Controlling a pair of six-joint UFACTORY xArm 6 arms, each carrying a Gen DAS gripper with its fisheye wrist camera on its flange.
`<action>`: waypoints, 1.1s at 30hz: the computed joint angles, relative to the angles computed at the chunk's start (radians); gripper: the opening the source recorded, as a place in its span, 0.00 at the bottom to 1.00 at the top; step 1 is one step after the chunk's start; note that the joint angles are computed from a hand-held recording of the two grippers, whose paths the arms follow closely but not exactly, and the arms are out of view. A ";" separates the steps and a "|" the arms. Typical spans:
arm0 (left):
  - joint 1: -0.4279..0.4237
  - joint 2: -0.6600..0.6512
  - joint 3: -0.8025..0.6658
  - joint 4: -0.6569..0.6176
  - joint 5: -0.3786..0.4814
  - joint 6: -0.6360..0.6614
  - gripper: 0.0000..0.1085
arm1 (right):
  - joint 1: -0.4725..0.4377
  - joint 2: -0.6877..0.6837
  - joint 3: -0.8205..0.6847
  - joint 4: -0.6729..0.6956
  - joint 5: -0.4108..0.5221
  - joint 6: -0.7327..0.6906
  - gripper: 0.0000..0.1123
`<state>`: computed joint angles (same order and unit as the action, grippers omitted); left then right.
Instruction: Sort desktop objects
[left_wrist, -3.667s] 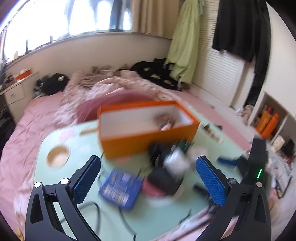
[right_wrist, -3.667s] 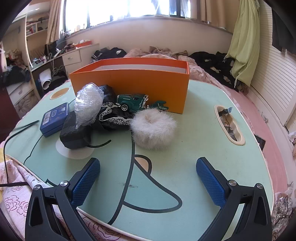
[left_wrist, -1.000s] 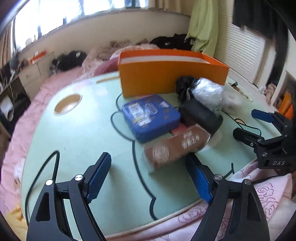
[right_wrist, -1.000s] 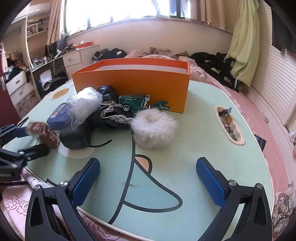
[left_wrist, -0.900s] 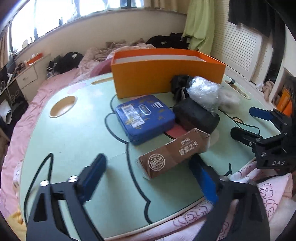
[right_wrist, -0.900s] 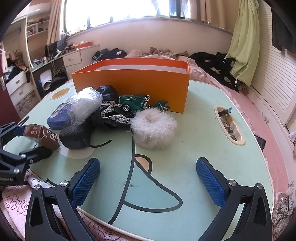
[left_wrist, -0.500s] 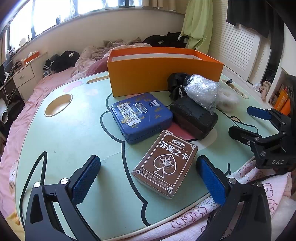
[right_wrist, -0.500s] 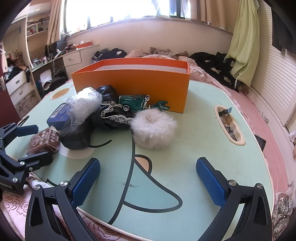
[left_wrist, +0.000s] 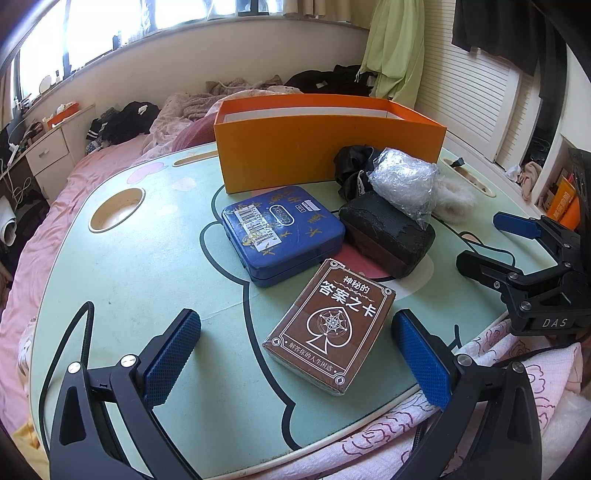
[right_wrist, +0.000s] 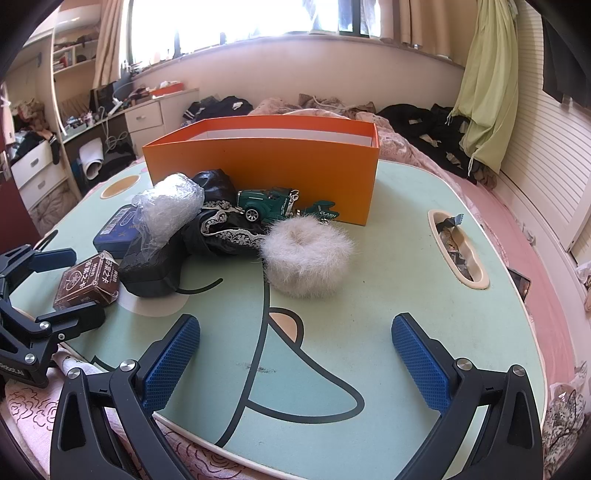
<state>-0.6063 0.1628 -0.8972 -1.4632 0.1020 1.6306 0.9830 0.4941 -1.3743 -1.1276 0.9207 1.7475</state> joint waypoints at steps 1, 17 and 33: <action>0.000 0.001 -0.001 -0.001 0.000 0.000 0.95 | -0.001 -0.001 0.002 -0.001 -0.001 0.001 0.92; 0.002 -0.001 0.002 -0.005 0.003 -0.002 0.95 | 0.004 -0.021 0.000 0.007 0.018 -0.063 0.60; 0.004 -0.002 0.000 0.001 0.012 -0.015 0.95 | -0.296 0.284 -0.793 0.840 0.189 -0.970 0.42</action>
<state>-0.6026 0.1608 -0.8972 -1.4623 0.1144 1.6155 0.6865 0.7779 -2.1669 -0.2875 1.1098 0.7780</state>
